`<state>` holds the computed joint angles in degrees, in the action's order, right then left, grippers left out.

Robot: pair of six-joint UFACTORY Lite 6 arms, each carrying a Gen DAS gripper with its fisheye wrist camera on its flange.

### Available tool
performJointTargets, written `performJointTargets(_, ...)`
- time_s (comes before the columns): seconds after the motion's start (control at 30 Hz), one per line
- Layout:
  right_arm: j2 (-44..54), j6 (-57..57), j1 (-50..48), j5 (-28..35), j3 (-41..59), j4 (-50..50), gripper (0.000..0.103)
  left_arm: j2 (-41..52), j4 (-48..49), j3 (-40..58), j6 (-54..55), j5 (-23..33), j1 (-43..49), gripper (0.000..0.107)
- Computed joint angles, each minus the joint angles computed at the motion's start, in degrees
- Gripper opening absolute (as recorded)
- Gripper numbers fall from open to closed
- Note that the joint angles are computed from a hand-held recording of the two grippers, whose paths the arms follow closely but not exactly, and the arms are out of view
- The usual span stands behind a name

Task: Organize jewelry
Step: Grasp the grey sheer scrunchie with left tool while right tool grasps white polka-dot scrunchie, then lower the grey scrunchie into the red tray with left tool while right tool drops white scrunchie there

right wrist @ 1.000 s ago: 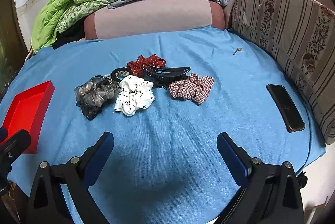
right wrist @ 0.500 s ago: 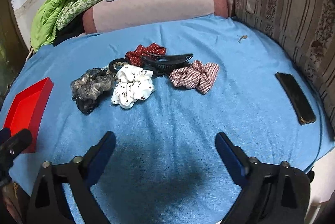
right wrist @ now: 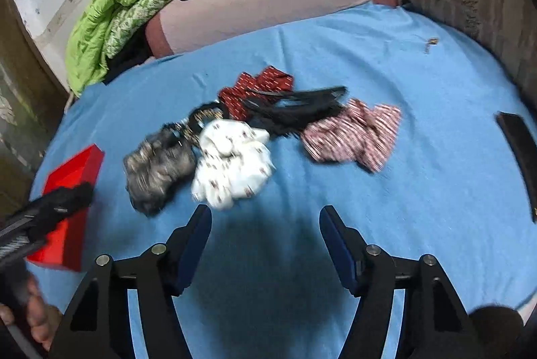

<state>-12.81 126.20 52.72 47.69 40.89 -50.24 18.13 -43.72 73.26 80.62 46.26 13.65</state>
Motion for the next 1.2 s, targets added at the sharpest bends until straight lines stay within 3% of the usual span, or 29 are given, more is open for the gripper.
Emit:
performJointTargets(0.2,3.54,-4.39,-9.33,-9.36,-0.03,-1.78,0.072,11.16,2.85,9.85,-8.11,-0.55,-4.95,0.09)
performJointTargets(0.27,4.94,-4.52,-11.37,-11.61,0.04,-2.61,0.072,13.08,2.92,11.38,-8.61,0.01,-5.63,0.086)
performJointTargets(0.33,6.56,-5.15,-13.14,-13.96,0.39,-2.97,0.071,14.8,4.14,12.77,-9.75,0.8,-6.43,0.062)
performJointTargets(0.37,7.18,-5.29,-13.61,-14.76,0.6,-3.18,0.067,15.83,5.11,13.48,-10.67,1.54,-6.99,0.053)
performJointTargets(0.4,7.98,-5.81,-14.16,-15.72,0.92,-3.07,0.061,16.38,5.84,13.98,-11.41,2.21,-7.24,0.035)
performJointTargets(0.43,8.68,-5.97,-14.47,-16.44,1.19,-3.09,0.058,16.45,6.46,13.65,-12.0,2.11,-7.56,0.024)
performJointTargets(0.5,9.12,-6.24,-14.71,-17.36,1.25,-2.85,0.035,15.11,6.05,11.73,-11.43,0.92,-7.46,0.018)
performJointTargets(0.57,8.95,-5.47,-14.91,-19.13,0.78,-3.15,0.023,14.24,5.72,11.49,-11.5,2.44,-6.56,0.015)
performJointTargets(0.67,7.63,-4.2,-13.18,-17.97,0.53,-3.27,0.013,12.1,5.4,11.4,-11.25,6.24,-4.05,0.015)
performJointTargets(0.97,5.48,-5.46,-3.1,-7.07,7.0,-0.65,0.01,7.31,3.68,14.83,-5.85,16.3,8.09,0.015)
performJointTargets(1.07,7.29,-8.01,-0.18,-3.56,12.03,0.29,0.01,10.23,3.48,21.13,-5.75,18.96,12.11,0.015)
performJointTargets(1.2,12.68,-13.64,2.32,-0.39,21.96,1.73,0.01,19.51,4.2,36.47,-8.24,22.57,17.82,0.015)
